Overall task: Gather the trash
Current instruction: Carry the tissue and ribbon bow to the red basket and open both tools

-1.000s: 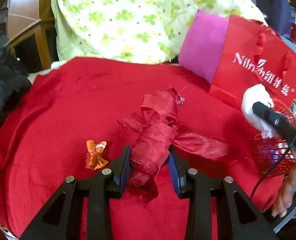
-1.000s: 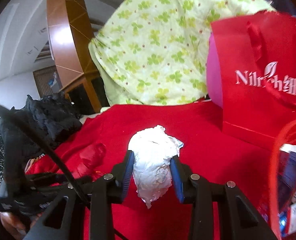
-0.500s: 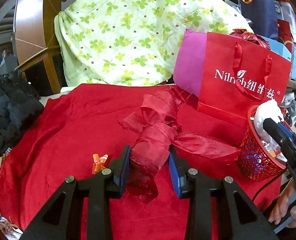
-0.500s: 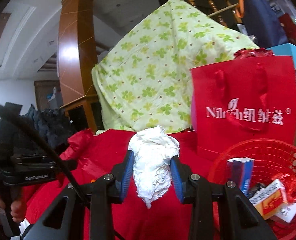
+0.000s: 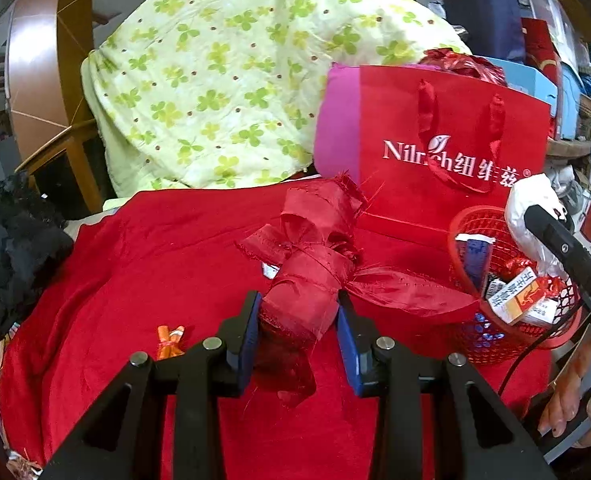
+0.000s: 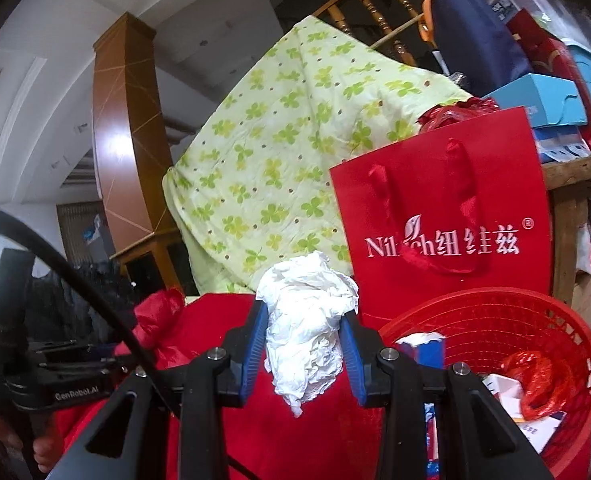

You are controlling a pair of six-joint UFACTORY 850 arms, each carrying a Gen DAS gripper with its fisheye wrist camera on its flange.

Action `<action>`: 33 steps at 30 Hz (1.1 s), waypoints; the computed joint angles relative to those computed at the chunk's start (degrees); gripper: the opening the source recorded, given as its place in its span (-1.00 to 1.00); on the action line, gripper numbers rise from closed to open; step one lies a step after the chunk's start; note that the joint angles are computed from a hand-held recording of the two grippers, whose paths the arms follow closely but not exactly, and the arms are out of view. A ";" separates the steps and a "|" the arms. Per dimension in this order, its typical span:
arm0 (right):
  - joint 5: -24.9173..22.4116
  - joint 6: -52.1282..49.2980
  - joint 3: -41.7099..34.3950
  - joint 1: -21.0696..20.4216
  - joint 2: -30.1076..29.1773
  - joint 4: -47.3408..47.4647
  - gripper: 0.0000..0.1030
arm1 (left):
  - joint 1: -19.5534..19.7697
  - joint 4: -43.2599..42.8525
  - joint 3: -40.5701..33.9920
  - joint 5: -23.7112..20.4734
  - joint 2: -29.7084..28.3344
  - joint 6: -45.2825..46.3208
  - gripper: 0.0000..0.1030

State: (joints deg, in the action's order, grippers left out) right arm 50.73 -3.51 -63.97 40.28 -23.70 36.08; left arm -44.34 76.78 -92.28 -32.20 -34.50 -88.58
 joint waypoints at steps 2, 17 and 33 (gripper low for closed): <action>0.77 0.76 1.03 -0.23 0.74 0.10 -0.25 | -0.38 -0.40 -0.84 -0.23 -0.52 0.71 -0.26; 4.54 5.89 5.84 -1.68 4.24 1.24 -0.24 | -1.50 -3.68 -4.56 2.24 -1.82 5.44 -0.25; 6.17 20.07 11.41 -5.51 7.90 0.88 -0.21 | -2.32 1.54 -8.99 13.99 -3.68 2.56 -0.25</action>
State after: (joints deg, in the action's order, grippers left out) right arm 56.90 16.56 -52.56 34.77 -15.80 36.96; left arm -46.66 78.32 -101.27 -18.21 -38.18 -86.02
